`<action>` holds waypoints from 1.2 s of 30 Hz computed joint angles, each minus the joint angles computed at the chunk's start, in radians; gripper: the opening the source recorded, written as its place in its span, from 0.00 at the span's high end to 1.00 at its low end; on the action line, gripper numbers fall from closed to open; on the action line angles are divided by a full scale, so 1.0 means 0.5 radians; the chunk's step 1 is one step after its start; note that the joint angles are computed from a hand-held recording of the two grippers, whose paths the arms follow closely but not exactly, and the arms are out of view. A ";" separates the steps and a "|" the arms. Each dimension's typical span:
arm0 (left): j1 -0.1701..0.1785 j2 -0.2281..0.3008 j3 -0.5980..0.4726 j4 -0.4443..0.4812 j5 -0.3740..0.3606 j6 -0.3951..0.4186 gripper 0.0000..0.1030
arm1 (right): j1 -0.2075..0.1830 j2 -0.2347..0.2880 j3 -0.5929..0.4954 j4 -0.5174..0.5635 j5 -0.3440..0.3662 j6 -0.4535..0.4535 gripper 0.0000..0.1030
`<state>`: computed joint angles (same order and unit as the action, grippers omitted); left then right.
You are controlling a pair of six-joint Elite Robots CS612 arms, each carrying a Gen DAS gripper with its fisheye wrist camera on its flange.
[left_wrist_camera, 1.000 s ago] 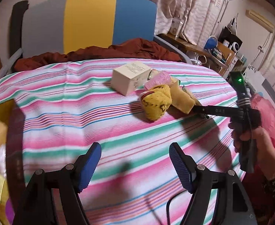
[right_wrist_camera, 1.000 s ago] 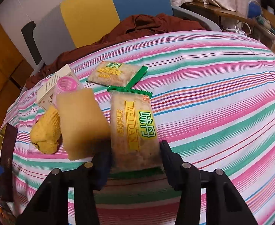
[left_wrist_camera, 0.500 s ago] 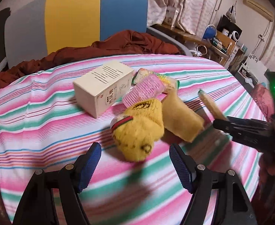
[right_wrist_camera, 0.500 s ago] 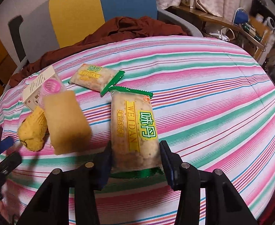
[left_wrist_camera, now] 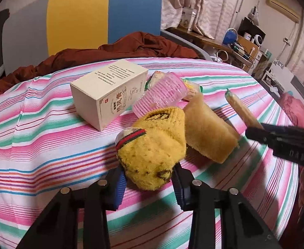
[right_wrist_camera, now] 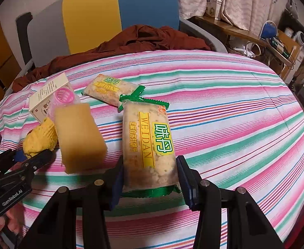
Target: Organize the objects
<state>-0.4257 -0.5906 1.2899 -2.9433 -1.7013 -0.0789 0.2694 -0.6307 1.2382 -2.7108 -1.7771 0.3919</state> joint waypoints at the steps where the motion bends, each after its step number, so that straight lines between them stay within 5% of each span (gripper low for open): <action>1: 0.002 -0.003 0.016 -0.019 -0.001 0.001 0.64 | 0.001 0.001 -0.001 -0.002 -0.004 -0.004 0.53; 12: 0.043 -0.057 0.195 -0.246 -0.060 -0.141 0.66 | 0.023 0.019 -0.027 -0.012 -0.063 -0.089 0.53; 23: 0.044 -0.169 0.442 -0.403 0.012 -0.061 0.66 | 0.046 0.027 -0.032 -0.104 -0.104 -0.177 0.53; 36: 0.117 -0.255 0.611 -0.573 -0.188 -0.224 0.67 | 0.073 0.022 0.020 -0.452 0.125 -0.355 0.53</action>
